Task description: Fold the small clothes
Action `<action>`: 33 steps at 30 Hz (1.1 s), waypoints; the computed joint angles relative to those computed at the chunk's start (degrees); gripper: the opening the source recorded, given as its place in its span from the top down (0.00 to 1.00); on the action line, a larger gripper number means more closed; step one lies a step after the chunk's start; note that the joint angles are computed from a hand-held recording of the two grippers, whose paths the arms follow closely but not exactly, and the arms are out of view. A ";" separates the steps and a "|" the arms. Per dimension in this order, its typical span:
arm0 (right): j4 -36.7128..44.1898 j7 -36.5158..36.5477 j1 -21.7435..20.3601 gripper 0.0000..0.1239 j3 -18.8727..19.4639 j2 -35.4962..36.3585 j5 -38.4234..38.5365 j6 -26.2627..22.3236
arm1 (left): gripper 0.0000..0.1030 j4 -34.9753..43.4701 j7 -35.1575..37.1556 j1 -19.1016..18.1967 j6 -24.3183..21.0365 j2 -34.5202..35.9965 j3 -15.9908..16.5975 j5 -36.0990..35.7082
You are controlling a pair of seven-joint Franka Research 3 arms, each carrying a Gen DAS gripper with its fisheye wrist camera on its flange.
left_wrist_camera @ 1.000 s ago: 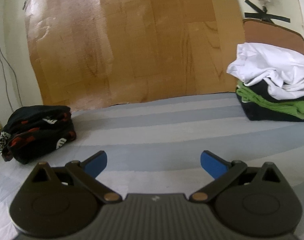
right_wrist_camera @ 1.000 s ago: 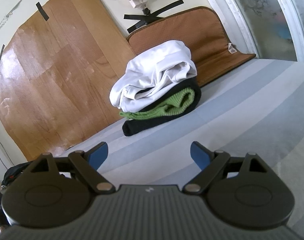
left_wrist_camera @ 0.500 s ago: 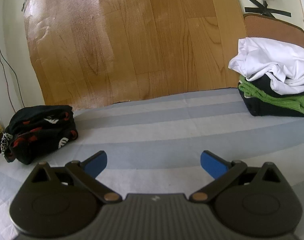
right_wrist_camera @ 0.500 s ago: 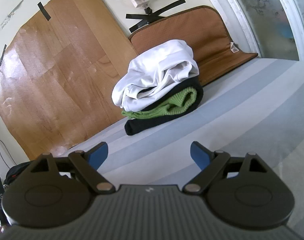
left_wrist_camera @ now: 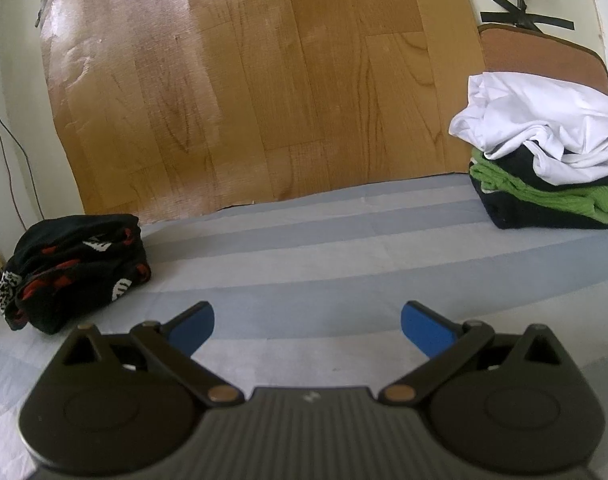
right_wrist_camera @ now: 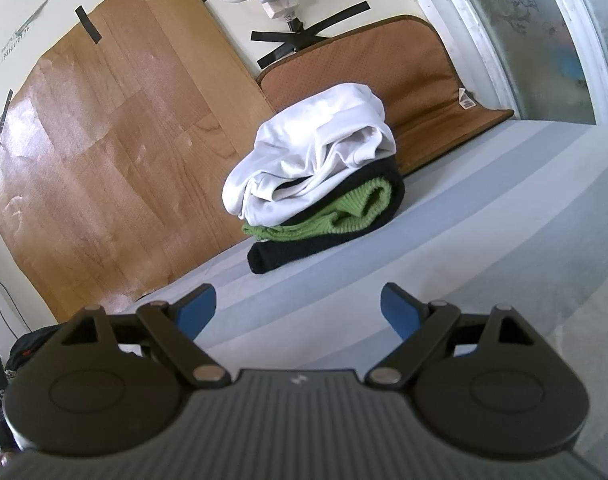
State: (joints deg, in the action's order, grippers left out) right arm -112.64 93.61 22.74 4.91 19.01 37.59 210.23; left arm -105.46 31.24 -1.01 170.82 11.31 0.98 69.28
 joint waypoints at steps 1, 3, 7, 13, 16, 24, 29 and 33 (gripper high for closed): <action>0.01 -0.02 0.04 0.26 -0.01 0.01 0.05 0.04 | 0.00 -0.03 -0.06 -0.02 0.03 -0.03 0.02 0.06; 0.11 -0.32 0.29 0.26 -0.12 0.07 0.45 0.21 | 0.00 0.04 -0.15 -0.03 0.13 0.02 0.06 0.21; -0.14 0.49 -0.31 0.26 0.23 0.00 -0.52 0.26 | 0.00 0.10 -0.40 -0.12 0.30 0.08 0.13 0.64; -0.24 0.88 -0.33 0.26 0.21 -0.03 -0.88 0.37 | 0.00 0.00 -0.29 -0.24 -0.17 -0.02 -0.04 1.10; -0.35 1.30 -0.54 0.26 0.32 -0.04 -1.34 0.49 | 0.00 0.02 0.21 -0.22 -0.55 -0.01 -0.22 0.58; -0.42 1.46 -0.51 0.26 0.25 -0.07 -1.56 0.47 | 0.00 0.08 -0.17 -0.31 -0.50 0.01 0.00 1.01; -0.39 1.35 -0.49 0.26 0.22 -0.09 -1.61 0.28 | 0.00 0.09 -0.05 -0.21 -0.77 0.04 -0.16 0.85; -0.27 1.35 -0.53 0.26 0.20 -0.07 -1.74 -0.02 | 0.00 0.07 0.34 -0.11 -0.95 0.03 -0.23 0.26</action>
State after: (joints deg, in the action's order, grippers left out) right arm -112.91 94.97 22.22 5.10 18.93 35.85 210.21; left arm -105.39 31.58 -1.12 169.87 11.33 0.75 69.54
